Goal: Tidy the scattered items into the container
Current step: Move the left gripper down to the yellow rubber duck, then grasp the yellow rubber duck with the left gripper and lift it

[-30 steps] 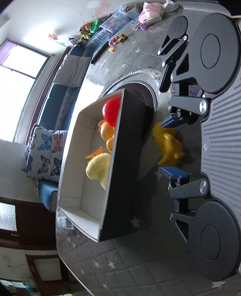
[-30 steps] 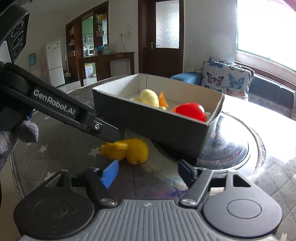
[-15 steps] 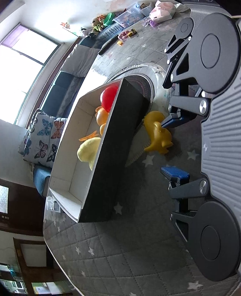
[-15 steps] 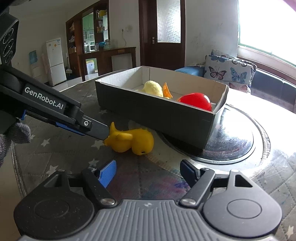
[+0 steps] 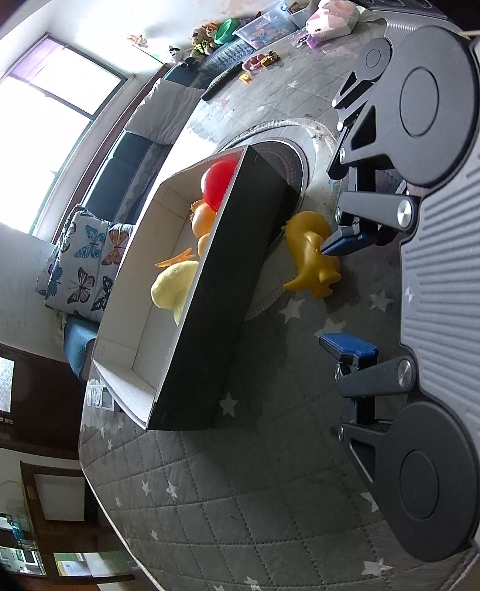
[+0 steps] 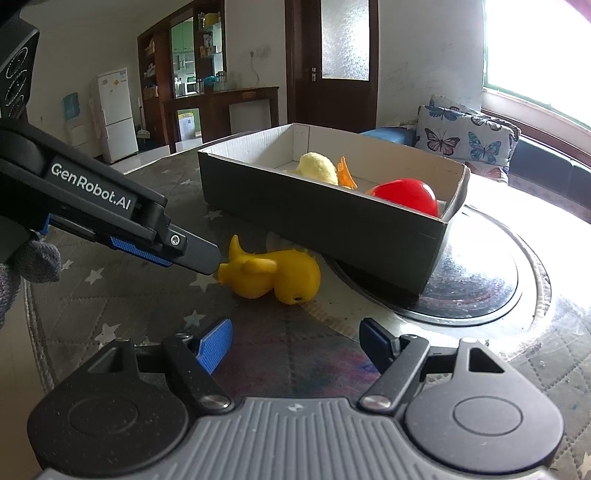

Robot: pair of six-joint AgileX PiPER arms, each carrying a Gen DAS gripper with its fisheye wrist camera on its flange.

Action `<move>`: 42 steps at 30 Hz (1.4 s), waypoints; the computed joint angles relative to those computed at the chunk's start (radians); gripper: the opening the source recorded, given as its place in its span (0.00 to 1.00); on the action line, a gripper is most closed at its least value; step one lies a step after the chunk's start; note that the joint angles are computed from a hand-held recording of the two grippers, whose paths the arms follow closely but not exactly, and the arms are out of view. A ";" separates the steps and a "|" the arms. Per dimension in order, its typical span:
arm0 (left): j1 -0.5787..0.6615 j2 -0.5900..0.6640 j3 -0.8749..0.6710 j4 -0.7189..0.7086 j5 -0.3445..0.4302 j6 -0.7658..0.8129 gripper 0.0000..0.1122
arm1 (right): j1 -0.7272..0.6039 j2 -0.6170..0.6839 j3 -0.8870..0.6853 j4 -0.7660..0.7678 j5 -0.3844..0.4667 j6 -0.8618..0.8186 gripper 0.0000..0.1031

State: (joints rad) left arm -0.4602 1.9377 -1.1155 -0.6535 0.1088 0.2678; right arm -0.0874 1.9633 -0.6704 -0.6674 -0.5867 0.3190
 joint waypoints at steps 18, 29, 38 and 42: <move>0.020 0.030 -0.045 0.014 0.025 -0.041 0.44 | 0.016 0.050 -0.073 -0.046 0.032 0.047 0.75; 0.039 0.082 -0.123 -0.038 0.075 -0.016 0.44 | 0.028 0.081 -0.150 -0.114 0.062 0.107 0.65; 0.071 0.129 -0.161 -0.363 0.133 0.255 0.41 | 0.030 0.106 -0.194 -0.203 0.071 0.170 0.61; 0.082 0.147 -0.176 -0.458 0.153 0.338 0.38 | 0.040 0.111 -0.200 -0.191 0.075 0.151 0.61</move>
